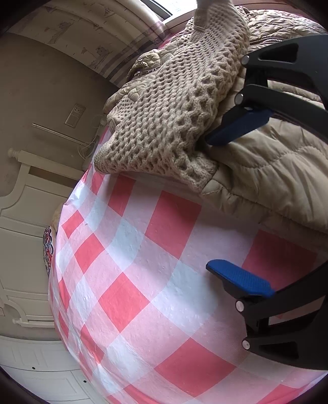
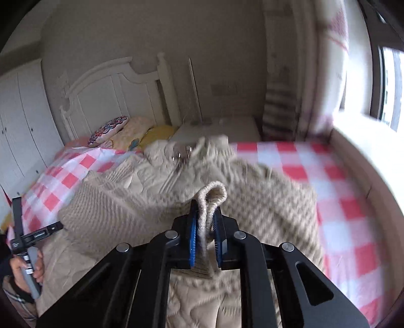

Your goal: Fold large clothes

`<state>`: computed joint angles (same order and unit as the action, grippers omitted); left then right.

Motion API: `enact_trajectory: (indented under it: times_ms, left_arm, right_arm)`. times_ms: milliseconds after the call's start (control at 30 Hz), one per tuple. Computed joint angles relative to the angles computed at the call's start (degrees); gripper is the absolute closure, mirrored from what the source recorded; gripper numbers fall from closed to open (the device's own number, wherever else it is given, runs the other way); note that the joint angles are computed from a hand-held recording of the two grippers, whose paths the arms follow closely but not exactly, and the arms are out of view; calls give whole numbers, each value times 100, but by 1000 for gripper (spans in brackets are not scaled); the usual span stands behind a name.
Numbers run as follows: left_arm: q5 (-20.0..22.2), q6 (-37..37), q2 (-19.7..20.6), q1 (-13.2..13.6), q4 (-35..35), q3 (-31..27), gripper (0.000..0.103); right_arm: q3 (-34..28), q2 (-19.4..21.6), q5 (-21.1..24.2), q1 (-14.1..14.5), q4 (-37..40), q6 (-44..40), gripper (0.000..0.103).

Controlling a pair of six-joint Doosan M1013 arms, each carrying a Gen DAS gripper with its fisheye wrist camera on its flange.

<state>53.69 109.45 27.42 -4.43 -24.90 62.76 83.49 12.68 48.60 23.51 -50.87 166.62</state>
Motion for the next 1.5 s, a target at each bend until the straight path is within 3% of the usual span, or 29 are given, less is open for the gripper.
enact_trajectory:
  times_ms: [133,233,333,400,600,733,800,833,867,933,1033,1133,1267,1300,1367,1433,1500]
  left_arm:
    - [-54,-73,-16,18,-30,30,12]
    - [-83,-115,-26,51,-127,58,12]
    - [-18,-112,-3,50,-147,25,12]
    - [37,-82,14,25,-93,-6,12]
    - [-53,-227,-9,33,-43,34,12]
    - [-84,-328,-8,57,-68,41,12]
    - [-226,-346,-67,3,109,97,12]
    - [-415,-389,-143,-41,269,179,12]
    - [-756,-255,-293,-95,312,345,12]
    - [-1115,498,-504,-142,-207,514,10]
    - [-1453,1542,-712,-332,-870,592,3]
    - [-1231,2068,-626,-624,-746,418,2]
    - [-469,1229,-126,-1012,841,-8,2]
    - [-305,1129,-16,-1034,993,-53,2]
    - [-51,1061,76,-937,619,-228,2]
    - [19,845,91,-947,822,-332,2]
    - [-115,885,50,-965,915,-349,2]
  right_arm:
    - [-182,159,184,-54,-381,34,90]
    - [413,-171,-405,-14,-1158,1446,93]
    - [641,-330,-303,195,-2037,2092,96]
    - [451,-271,-99,216,-2023,1669,98]
    - [-493,64,-167,28,-1369,184,99]
    - [-749,69,-517,-36,334,-1368,95]
    - [-617,107,-327,-21,534,-1380,49]
    - [-593,156,-108,0,508,-1314,11]
    - [-541,196,118,33,363,-1137,15]
    - [-346,173,51,-47,720,-1193,29]
    - [-193,171,-136,-186,1243,-1152,33]
    - [-155,216,-365,-220,1458,-1170,33]
    - [-279,431,184,-147,1733,-1511,33]
    - [-275,503,279,-177,1878,-1689,32]
    - [-159,486,110,-177,1726,-1643,31]
    - [-272,485,263,-183,1838,-1793,32]
    - [-243,405,65,-194,1758,-1689,32]
